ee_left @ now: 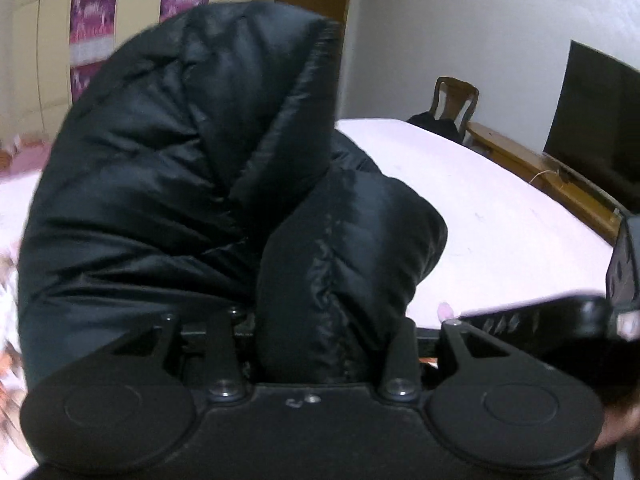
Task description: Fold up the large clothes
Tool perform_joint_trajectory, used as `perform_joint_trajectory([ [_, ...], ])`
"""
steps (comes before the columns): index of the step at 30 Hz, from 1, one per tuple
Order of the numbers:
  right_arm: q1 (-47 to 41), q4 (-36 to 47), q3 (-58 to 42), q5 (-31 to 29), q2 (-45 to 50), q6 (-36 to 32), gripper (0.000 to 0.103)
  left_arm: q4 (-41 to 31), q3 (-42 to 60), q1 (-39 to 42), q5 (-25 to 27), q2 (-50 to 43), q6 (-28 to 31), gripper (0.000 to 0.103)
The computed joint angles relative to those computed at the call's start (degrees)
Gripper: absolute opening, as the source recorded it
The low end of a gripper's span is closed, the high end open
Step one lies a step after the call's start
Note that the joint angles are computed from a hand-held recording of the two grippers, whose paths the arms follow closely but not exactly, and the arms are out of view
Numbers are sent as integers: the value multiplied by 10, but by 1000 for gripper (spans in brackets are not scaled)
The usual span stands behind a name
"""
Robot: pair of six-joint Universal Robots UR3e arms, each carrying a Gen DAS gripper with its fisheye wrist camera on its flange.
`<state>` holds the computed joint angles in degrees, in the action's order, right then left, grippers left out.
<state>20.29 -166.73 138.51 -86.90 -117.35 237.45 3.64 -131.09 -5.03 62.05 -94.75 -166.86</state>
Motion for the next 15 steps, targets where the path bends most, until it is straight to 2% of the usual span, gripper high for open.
perform_joint_trajectory([
  [3,6,27,-9,-35,-54,-10,0,-69,-47,75,-107,49,26,39],
  [4,14,32,-19,-51,-64,-17,0,-90,-51,102,-143,53,34,43],
  [6,34,14,-37,-70,-62,-26,0,-135,-58,141,-188,66,62,46],
  [7,49,11,-50,-82,-55,-28,0,-147,-59,156,-200,70,69,47],
  [9,74,13,-76,-91,-32,-25,0,-124,-71,168,-198,77,52,47],
  [11,126,8,-106,-141,6,-15,0,-124,-79,175,-193,90,58,47],
  [13,156,3,-123,-171,31,-3,0,-141,-89,189,-200,101,82,47],
  [15,179,-6,-132,-197,49,11,0,-142,-78,183,-194,92,83,48],
])
